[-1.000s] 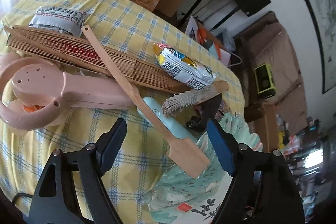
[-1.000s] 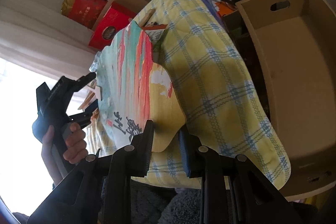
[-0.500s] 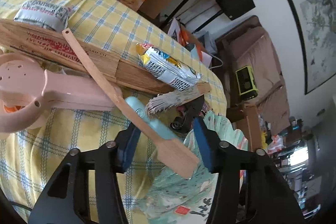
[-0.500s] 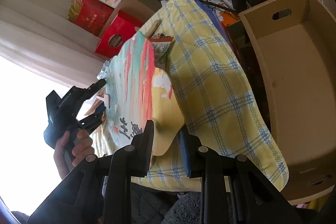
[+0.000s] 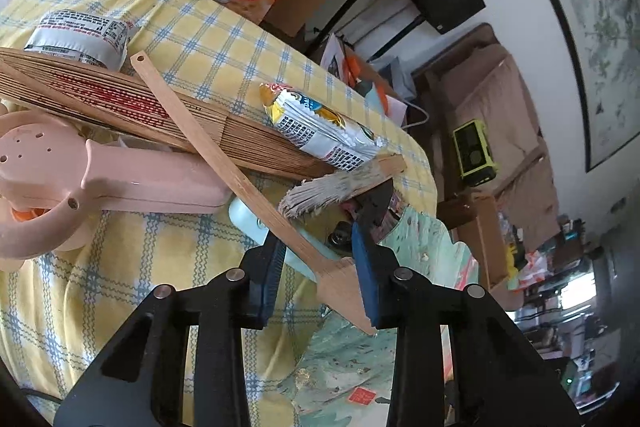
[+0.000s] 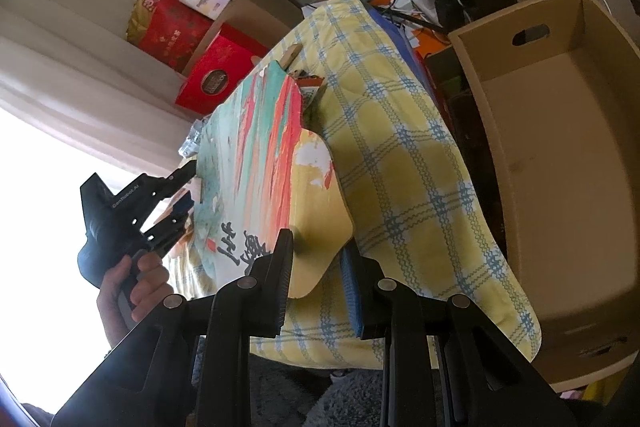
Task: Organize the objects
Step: 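Close the left gripper on the wooden spatula's handle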
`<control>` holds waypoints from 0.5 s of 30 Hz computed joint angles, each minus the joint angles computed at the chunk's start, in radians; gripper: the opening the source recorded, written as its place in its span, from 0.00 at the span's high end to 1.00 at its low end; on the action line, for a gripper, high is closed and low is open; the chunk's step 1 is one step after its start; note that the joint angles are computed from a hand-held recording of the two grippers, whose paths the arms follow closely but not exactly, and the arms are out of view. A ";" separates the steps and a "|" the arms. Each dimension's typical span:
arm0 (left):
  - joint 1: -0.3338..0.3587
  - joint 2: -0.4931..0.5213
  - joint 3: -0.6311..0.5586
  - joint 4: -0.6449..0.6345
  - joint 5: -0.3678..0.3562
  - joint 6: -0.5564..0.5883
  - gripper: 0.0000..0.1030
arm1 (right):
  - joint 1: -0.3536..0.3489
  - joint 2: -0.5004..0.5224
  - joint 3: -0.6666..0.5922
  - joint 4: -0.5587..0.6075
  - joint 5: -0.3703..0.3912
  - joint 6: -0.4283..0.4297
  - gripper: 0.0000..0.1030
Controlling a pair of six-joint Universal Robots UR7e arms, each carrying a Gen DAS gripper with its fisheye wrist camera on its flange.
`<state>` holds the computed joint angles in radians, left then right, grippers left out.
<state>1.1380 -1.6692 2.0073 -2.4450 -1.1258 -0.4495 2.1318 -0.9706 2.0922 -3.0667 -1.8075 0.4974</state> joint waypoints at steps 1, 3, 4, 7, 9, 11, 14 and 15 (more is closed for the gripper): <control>-0.001 0.000 -0.001 0.001 0.001 0.000 0.69 | 0.000 -0.001 0.002 -0.002 0.001 0.001 0.76; -0.003 -0.001 -0.001 0.003 0.003 0.000 0.69 | 0.000 -0.001 0.002 -0.002 0.001 -0.001 0.76; -0.003 0.000 -0.001 0.001 0.004 0.001 0.69 | 0.000 -0.001 0.002 -0.002 0.000 -0.002 0.76; -0.011 0.000 0.001 -0.005 0.019 0.005 0.69 | 0.000 0.000 0.003 -0.008 0.003 0.000 0.76; -0.018 -0.003 0.003 -0.007 0.034 0.008 0.69 | -0.001 -0.001 0.006 -0.017 0.009 -0.001 0.76; -0.023 -0.004 0.003 -0.008 0.042 0.010 0.69 | 0.003 -0.002 0.004 -0.020 0.004 -0.007 0.76; -0.029 -0.009 0.006 -0.010 0.054 0.015 0.69 | 0.008 -0.004 -0.001 -0.021 -0.002 -0.017 0.76; -0.030 -0.010 0.008 -0.013 0.057 0.016 0.69 | 0.008 -0.004 -0.001 -0.024 -0.001 -0.020 0.76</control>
